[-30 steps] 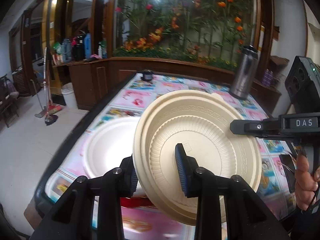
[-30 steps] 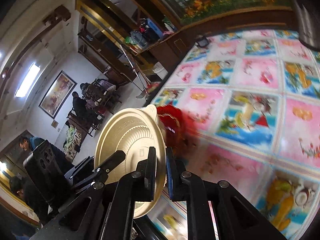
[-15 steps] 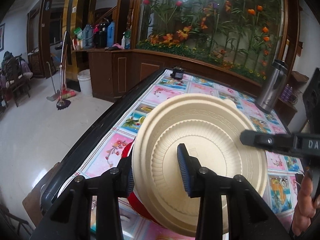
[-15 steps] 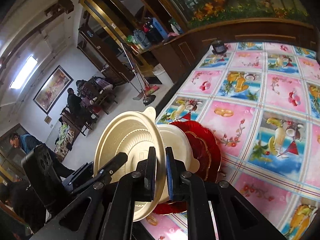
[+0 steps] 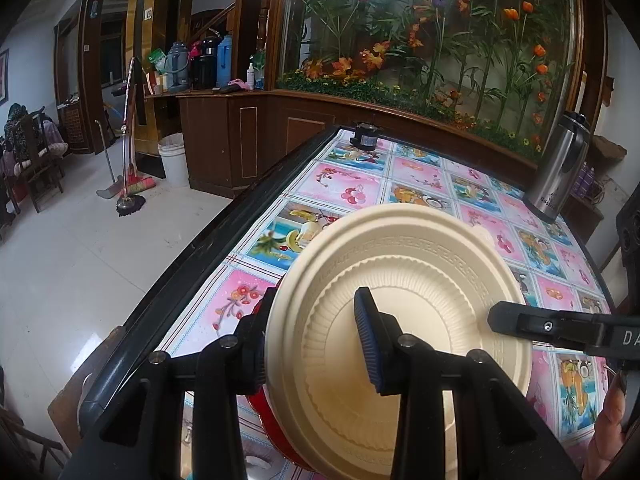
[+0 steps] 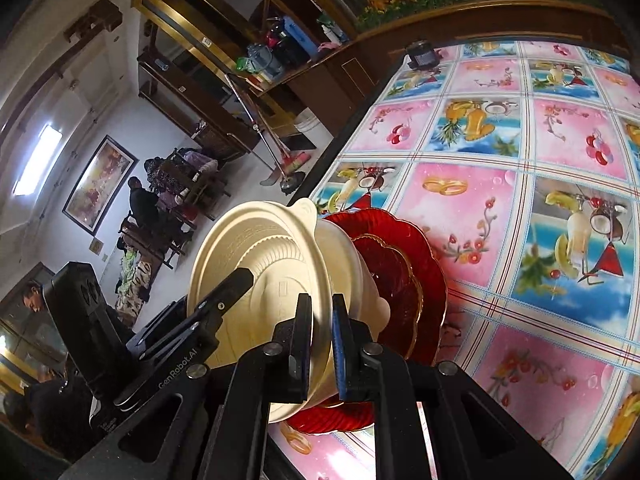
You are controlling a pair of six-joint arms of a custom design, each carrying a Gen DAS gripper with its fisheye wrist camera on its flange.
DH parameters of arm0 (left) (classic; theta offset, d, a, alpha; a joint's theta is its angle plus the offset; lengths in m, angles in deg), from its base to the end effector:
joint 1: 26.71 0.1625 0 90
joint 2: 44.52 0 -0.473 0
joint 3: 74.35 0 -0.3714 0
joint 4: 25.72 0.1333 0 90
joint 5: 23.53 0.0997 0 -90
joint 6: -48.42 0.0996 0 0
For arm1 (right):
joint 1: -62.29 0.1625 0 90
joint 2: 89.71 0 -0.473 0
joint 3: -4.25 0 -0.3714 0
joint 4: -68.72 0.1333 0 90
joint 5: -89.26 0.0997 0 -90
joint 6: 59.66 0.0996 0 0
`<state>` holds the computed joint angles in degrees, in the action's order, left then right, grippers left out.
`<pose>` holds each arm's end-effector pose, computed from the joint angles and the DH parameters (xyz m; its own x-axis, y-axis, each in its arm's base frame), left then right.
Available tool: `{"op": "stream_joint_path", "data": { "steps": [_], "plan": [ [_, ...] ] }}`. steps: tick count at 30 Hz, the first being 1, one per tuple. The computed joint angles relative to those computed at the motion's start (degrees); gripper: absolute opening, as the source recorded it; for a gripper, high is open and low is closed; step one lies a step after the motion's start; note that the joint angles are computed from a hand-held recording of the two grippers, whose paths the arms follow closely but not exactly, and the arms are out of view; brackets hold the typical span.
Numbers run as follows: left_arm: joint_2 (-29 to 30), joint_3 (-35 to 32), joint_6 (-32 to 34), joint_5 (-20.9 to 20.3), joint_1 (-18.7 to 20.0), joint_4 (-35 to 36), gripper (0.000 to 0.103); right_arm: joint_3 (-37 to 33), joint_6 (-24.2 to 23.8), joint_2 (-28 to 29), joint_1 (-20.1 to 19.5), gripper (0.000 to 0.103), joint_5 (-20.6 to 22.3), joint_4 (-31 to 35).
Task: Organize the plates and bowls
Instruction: 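Carry the beige bowl with the left tool over the plate stack, then lower the beige bowl into the stacked bowls with the left tool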
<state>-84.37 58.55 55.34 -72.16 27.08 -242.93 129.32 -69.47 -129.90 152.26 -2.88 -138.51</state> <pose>-0.1157 -0.4951 0.0888 -0.7598 0.2233 -0.6106 0.5846 0.6455 -0.4915 0.1293 -0.5320 0.0671 -0.9848 -0.1237 0.1223 -0.1698 0.8359 -0.5219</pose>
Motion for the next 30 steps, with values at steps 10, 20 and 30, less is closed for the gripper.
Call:
{"op": "stream_joint_path", "data": {
  "steps": [10, 20, 30],
  "plan": [
    [-0.01, -0.21, 0.43, 0.87, 0.05, -0.30, 0.036, 0.31, -1.40, 0.14, 0.37, 0.014, -1.32, -0.96],
    [0.05, 0.01, 0.23, 0.82, -0.14, -0.52, 0.037, 0.81, -4.67, 0.40, 2.16, 0.016, -4.93, -3.58],
    [0.09, 1.31, -0.40, 0.94, -1.15, -1.83, 0.037, 0.33, -8.48, 1.67, 3.84, 0.021, -8.86, -4.85]
  ]
}}
